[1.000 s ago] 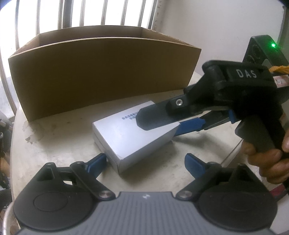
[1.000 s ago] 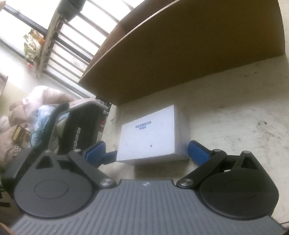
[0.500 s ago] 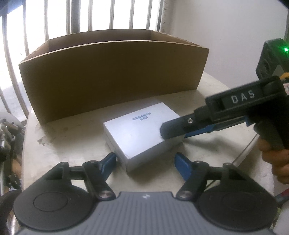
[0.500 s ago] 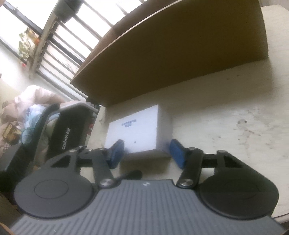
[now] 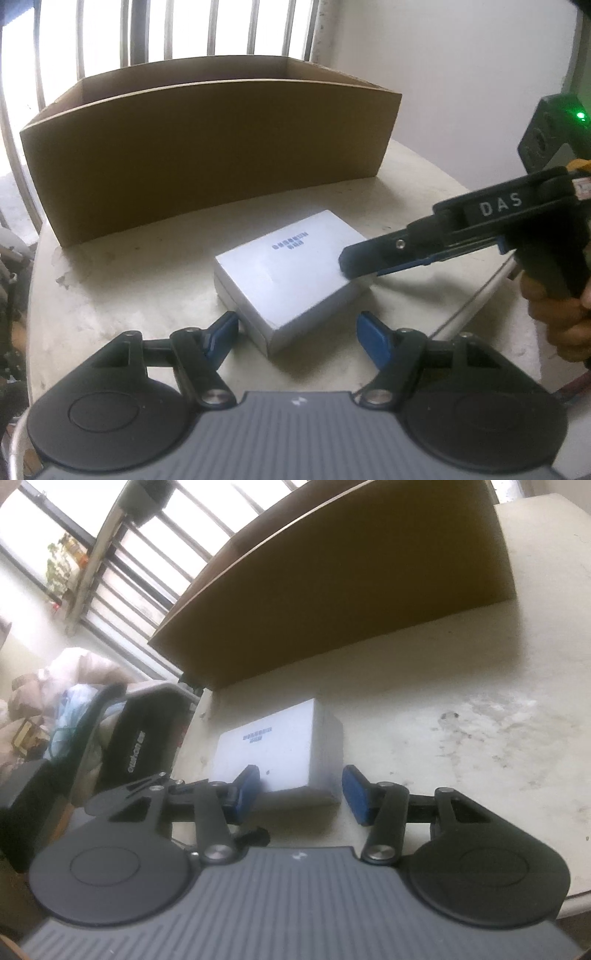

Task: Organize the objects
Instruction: 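Close the right gripper on the sides of the small white box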

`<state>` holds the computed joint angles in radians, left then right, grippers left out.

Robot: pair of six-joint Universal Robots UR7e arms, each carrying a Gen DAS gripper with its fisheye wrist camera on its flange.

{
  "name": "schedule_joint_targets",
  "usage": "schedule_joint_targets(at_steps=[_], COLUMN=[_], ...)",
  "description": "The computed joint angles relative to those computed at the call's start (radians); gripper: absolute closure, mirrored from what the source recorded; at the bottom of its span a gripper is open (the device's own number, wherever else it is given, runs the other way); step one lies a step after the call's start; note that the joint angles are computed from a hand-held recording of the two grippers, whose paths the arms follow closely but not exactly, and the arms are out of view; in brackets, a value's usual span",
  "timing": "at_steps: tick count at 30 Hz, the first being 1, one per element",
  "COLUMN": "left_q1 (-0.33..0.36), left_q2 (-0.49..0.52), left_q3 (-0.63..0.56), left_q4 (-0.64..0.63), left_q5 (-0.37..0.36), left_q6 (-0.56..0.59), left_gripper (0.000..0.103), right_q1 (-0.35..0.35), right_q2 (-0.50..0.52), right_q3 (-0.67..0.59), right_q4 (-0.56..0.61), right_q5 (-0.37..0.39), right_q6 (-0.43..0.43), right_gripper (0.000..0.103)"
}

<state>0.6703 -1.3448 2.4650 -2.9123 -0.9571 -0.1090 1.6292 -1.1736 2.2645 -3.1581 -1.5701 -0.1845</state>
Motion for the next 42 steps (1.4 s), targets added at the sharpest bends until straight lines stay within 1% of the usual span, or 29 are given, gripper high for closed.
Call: schedule_joint_targets(at_steps=[2, 8, 11, 13, 14, 16, 18, 22, 24, 26, 29, 31, 38, 42], left_q1=[0.001, -0.012, -0.022, -0.029, -0.029, -0.023, -0.025, -0.02, -0.022, -0.024, -0.026, -0.03, -0.044, -0.051], left_q2=[0.008, 0.021, 0.03, 0.037, 0.026, 0.041, 0.05, 0.071, 0.085, 0.094, 0.105, 0.111, 0.115, 0.112], left_q3=[-0.004, 0.003, 0.012, 0.013, 0.014, 0.003, -0.005, -0.017, -0.016, -0.015, -0.012, -0.012, -0.019, -0.019], left_q4=[-0.003, -0.009, -0.026, -0.028, -0.015, -0.019, -0.005, -0.011, -0.023, -0.033, -0.056, -0.06, -0.03, -0.017], left_q5=[0.006, 0.061, 0.092, 0.105, 0.096, 0.081, 0.089, 0.09, 0.099, 0.105, 0.113, 0.121, 0.141, 0.146], left_q6=[0.002, 0.026, 0.025, 0.018, 0.018, 0.03, 0.045, 0.047, 0.053, 0.055, 0.051, 0.043, 0.009, -0.008], left_gripper=[0.03, 0.03, 0.034, 0.036, 0.037, 0.037, 0.036, 0.03, 0.029, 0.028, 0.028, 0.027, 0.028, 0.028], right_q1=[-0.002, 0.001, 0.003, 0.01, 0.012, 0.015, 0.009, 0.01, 0.01, 0.008, 0.009, 0.02, 0.039, 0.044], right_q2=[0.0, 0.019, 0.028, 0.03, 0.027, 0.02, 0.014, 0.015, 0.016, 0.02, 0.029, 0.038, 0.047, 0.048], right_q3=[0.002, -0.01, -0.018, -0.021, -0.022, -0.02, -0.022, -0.028, -0.028, -0.027, -0.025, -0.021, -0.011, -0.014], right_q4=[-0.006, -0.023, -0.017, -0.014, -0.008, 0.0, 0.014, 0.024, 0.023, 0.019, 0.003, -0.017, -0.057, -0.057], right_q5=[0.001, -0.003, 0.004, -0.007, -0.01, -0.018, -0.011, -0.013, -0.013, -0.008, -0.006, -0.021, -0.051, -0.063], right_q6=[0.0, -0.013, -0.02, -0.035, -0.04, -0.047, -0.046, -0.048, -0.052, -0.051, -0.051, -0.064, -0.073, -0.068], right_gripper=[0.054, 0.054, 0.054, 0.054, 0.054, 0.054, 0.055, 0.054, 0.053, 0.051, 0.047, 0.045, 0.046, 0.046])
